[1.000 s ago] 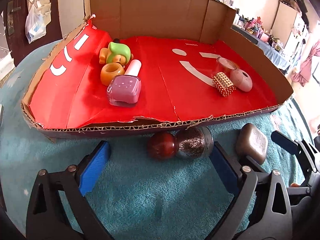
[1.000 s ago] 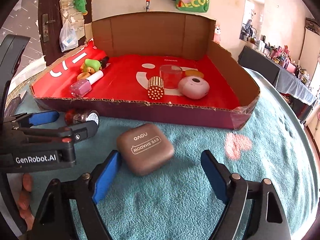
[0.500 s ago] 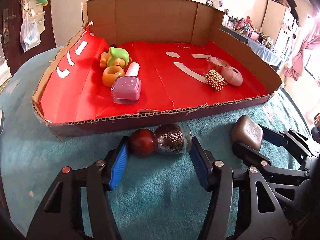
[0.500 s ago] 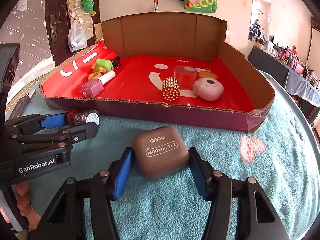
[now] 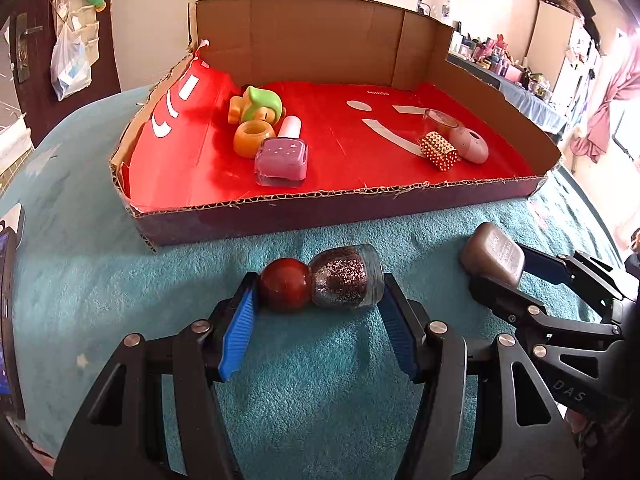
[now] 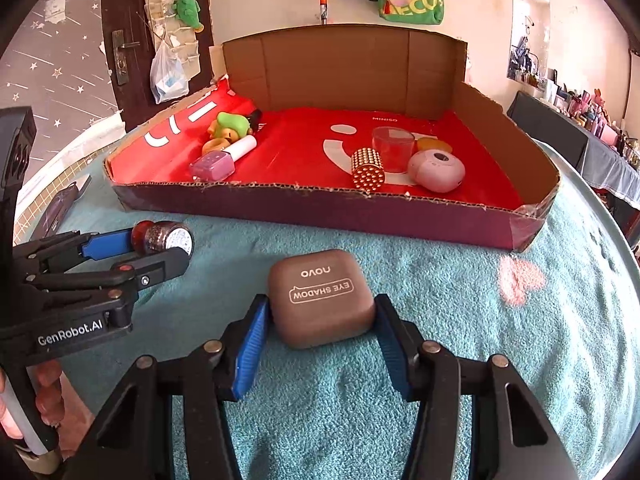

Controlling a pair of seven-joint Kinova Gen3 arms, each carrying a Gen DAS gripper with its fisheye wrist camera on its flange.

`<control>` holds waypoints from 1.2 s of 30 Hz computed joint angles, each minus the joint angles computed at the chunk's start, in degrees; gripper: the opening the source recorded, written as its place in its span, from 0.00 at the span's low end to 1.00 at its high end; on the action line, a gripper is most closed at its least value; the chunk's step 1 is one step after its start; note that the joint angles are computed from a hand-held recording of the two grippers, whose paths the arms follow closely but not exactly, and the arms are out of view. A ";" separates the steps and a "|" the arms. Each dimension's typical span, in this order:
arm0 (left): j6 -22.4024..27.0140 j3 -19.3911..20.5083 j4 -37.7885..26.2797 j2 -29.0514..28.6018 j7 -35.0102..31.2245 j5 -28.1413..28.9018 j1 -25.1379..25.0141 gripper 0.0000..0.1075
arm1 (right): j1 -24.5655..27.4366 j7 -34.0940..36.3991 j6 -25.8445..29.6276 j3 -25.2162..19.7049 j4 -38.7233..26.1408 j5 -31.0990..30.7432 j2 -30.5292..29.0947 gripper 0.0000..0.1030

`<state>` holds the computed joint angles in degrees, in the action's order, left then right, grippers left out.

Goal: Organize rigid objects
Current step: 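Close the left gripper on the red-capped glitter nail polish while the right grasps the brown eyeshadow compact, then lift the glitter nail polish and eyeshadow compact and carry them over the box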

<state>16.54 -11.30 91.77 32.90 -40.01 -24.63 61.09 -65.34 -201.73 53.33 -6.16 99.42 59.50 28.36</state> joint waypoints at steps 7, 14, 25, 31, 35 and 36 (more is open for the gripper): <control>-2.13 -1.26 0.74 0.32 0.31 0.43 0.48 0.54 | -0.30 -1.57 -0.06 0.51 0.20 2.11 0.79 0.55; -4.00 -2.45 1.77 -0.01 0.17 1.46 1.08 0.53 | -0.30 -1.35 0.45 0.34 -0.15 1.77 0.73 0.53; -7.78 -4.87 5.12 -2.70 -3.23 4.45 3.27 0.53 | 0.14 -6.05 -2.36 -1.00 2.82 5.83 -2.64 0.53; -11.07 -7.67 7.19 -4.98 -6.40 7.29 5.78 0.53 | 0.53 -8.16 -2.25 -2.10 3.82 8.32 -4.47 0.53; -12.52 -9.15 7.51 -6.00 -9.39 9.41 6.99 0.53 | 1.24 -8.23 -2.10 -2.93 4.03 9.53 -5.46 0.53; -12.50 -9.27 7.27 -6.07 -10.10 10.05 7.08 0.53 | 1.48 -8.23 -2.16 -3.10 4.07 9.75 -5.66 0.53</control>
<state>4.04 -20.57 99.04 26.82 -50.11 -14.59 68.17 -63.86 -209.96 51.17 -9.26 103.49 69.25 22.70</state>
